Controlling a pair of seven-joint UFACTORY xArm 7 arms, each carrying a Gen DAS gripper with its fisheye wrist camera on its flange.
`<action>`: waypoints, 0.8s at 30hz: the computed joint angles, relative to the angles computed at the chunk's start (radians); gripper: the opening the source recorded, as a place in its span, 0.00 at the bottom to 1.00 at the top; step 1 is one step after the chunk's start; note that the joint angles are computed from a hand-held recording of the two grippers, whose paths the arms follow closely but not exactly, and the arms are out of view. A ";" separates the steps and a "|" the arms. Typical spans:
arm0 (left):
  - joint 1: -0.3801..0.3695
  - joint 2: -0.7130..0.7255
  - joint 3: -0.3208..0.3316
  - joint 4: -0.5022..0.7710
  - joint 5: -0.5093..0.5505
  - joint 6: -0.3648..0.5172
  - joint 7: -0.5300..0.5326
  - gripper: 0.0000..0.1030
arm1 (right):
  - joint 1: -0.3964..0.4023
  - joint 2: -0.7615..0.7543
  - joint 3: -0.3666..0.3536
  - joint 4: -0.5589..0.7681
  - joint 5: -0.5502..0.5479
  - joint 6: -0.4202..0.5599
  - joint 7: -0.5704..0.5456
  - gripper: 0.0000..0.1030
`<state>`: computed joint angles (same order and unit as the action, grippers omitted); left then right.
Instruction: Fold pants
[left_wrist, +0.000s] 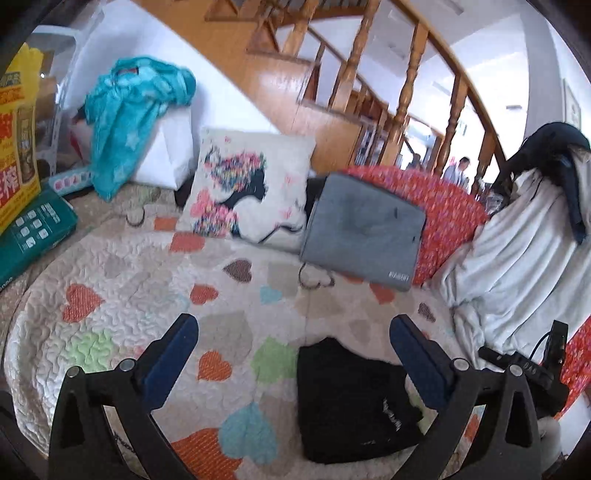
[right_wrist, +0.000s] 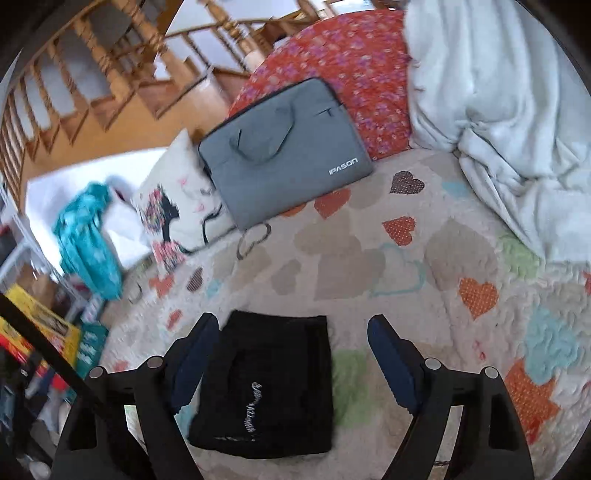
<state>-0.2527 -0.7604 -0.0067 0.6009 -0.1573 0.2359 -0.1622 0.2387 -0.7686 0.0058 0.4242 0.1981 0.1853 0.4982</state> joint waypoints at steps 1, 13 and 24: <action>-0.029 0.035 0.026 0.026 -0.003 0.038 0.025 1.00 | 0.008 0.014 -0.011 0.004 0.009 0.004 0.003 0.91; -0.302 0.657 0.307 0.377 -0.554 0.413 0.402 0.99 | 0.635 0.370 -0.629 0.198 0.531 0.133 -0.587 0.89; -0.205 0.817 0.150 0.498 -0.545 0.400 0.503 0.99 | 0.695 0.528 -0.615 0.284 0.860 0.106 -0.900 0.89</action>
<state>-0.4579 0.0570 0.1437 1.0990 -0.7027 0.6356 0.3412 0.9341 -0.2402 -0.6091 0.7080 1.0577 0.2910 -0.4019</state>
